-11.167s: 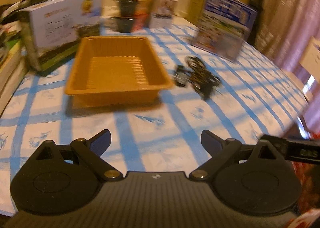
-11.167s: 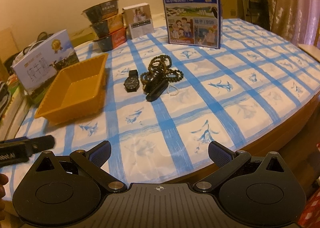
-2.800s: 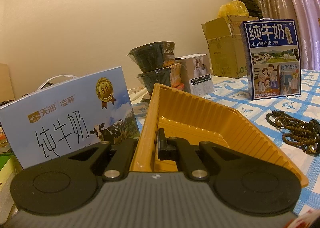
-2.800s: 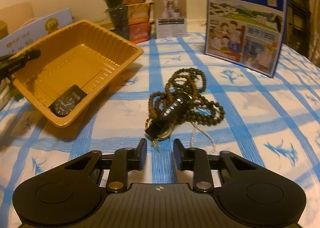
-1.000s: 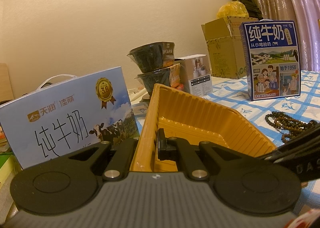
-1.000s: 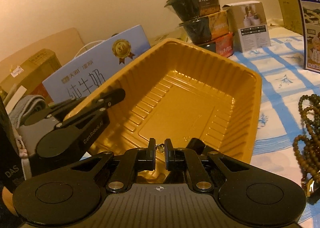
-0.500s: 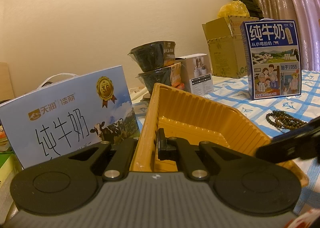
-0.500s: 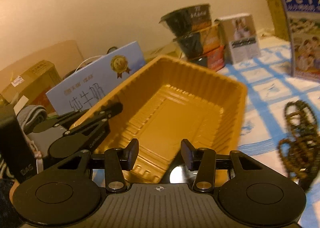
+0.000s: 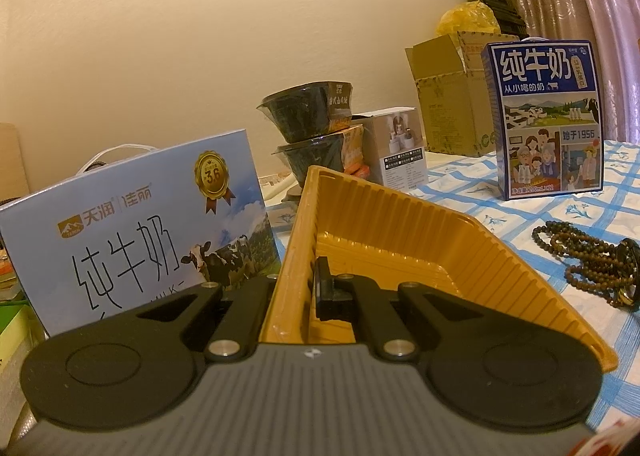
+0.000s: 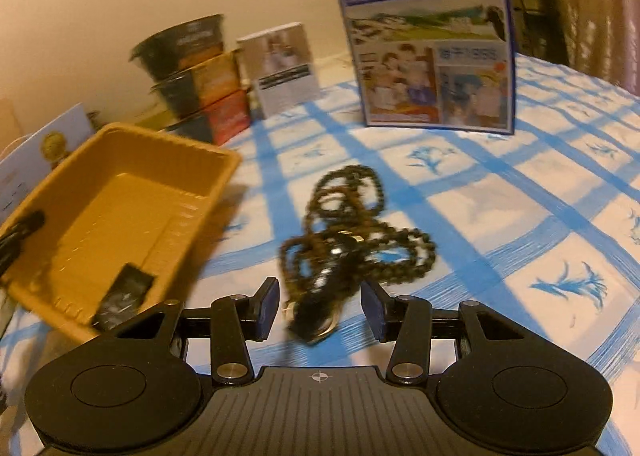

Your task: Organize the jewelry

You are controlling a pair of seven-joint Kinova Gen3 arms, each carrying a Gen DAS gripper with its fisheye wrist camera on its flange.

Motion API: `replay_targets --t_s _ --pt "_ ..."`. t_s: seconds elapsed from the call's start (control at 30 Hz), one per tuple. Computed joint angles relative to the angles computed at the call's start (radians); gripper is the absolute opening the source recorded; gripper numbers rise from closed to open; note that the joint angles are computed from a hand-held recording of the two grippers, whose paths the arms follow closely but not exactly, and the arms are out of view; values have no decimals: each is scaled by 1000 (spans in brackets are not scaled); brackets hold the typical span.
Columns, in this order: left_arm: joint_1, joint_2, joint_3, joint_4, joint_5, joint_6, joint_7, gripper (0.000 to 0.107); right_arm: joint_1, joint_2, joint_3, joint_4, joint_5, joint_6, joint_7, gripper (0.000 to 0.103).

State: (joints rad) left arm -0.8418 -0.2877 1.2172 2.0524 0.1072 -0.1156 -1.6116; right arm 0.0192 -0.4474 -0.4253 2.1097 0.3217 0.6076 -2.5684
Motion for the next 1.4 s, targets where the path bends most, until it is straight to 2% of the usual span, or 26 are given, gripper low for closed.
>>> replay_targets --t_s 0.2,0.33,0.53,0.77,0.87,0.9,0.97,1.0,1.07,1.1,1.13,1.23,1.33,1.4 --pt "-1 0 1 -2 0 3 -3 4 2 20 32 13 -24 -56 -4 45" --pt "-3 1 3 -1 -1 1 -4 4 6 45 44 13 -32 -78 -4 21" --pt "-3 1 3 -2 0 2 -4 4 -12 3 63 25 -56 -66 24 14" --pt "1 3 -1 -2 0 3 -9 3 -37 -63 69 -4 -82 73 112 14" --pt "2 0 -1 -1 4 1 -6 3 -52 -71 -23 -27 5 169 223 14" --pt "2 -2 -1 0 5 0 -5 3 -75 -75 -45 -28 23 188 263 14" --pt "1 -4 0 0 6 0 -4 4 -154 -76 -33 -28 12 205 321 15" --pt "1 -5 -1 0 6 1 -3 4 -187 -75 -13 -29 -18 205 354 18" --pt "5 -7 -5 1 5 3 -1 4 -226 -73 16 -29 -83 198 409 31" --pt "10 -7 -9 0 4 6 -1 3 -229 -75 15 -25 -98 188 412 38" --pt "16 -6 -16 0 2 7 -2 3 -226 -80 13 -21 -110 177 410 41" --pt "24 -1 -22 -1 -1 10 -7 3 -194 -98 3 -22 -131 175 396 41" --pt "22 -1 -20 -1 4 10 -6 3 -120 -108 -31 -31 -111 201 362 41" --pt "20 -1 -18 -1 5 8 -6 3 -102 -95 -21 -29 -100 207 363 41"
